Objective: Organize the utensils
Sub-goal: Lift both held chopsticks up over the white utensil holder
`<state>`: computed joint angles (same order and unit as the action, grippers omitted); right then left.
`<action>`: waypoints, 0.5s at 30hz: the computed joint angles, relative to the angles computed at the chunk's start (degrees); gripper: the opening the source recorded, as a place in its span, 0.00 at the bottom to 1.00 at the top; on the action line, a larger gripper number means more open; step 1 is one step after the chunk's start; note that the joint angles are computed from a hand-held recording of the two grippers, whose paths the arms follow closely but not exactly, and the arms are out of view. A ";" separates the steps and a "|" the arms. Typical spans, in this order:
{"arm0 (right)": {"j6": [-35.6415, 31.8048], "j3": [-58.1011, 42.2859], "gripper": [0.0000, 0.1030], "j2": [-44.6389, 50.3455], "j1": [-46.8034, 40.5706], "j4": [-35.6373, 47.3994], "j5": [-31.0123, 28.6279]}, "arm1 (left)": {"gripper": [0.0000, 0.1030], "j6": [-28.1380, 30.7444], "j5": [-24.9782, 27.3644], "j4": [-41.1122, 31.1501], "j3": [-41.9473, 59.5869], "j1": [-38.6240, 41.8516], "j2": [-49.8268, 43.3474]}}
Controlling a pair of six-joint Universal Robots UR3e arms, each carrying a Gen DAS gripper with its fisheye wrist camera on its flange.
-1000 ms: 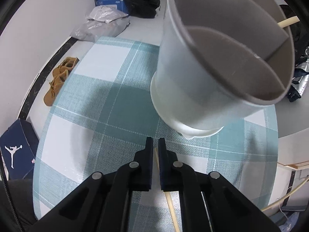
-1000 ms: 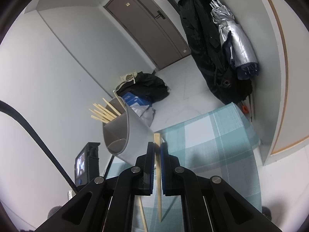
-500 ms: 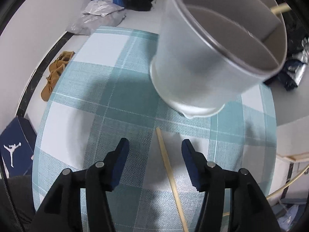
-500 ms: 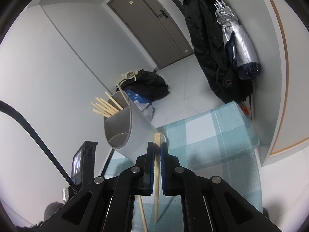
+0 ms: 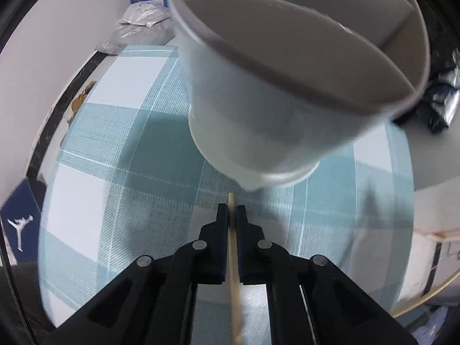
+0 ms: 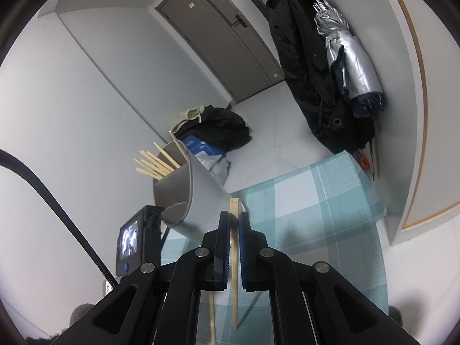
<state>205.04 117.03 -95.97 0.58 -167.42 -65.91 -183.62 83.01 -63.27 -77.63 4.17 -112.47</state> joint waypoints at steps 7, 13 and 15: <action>-0.31 -0.76 0.05 0.22 0.59 0.50 -0.40 | 0.02 1.74 -4.20 3.30 -4.13 3.49 3.08; -1.10 -2.36 0.05 1.45 3.49 0.45 -3.11 | 0.02 4.53 -8.59 7.40 -10.48 6.31 9.96; -1.51 -2.60 0.05 1.60 4.68 0.21 -3.98 | 0.02 5.78 -10.39 9.54 -13.05 7.42 12.45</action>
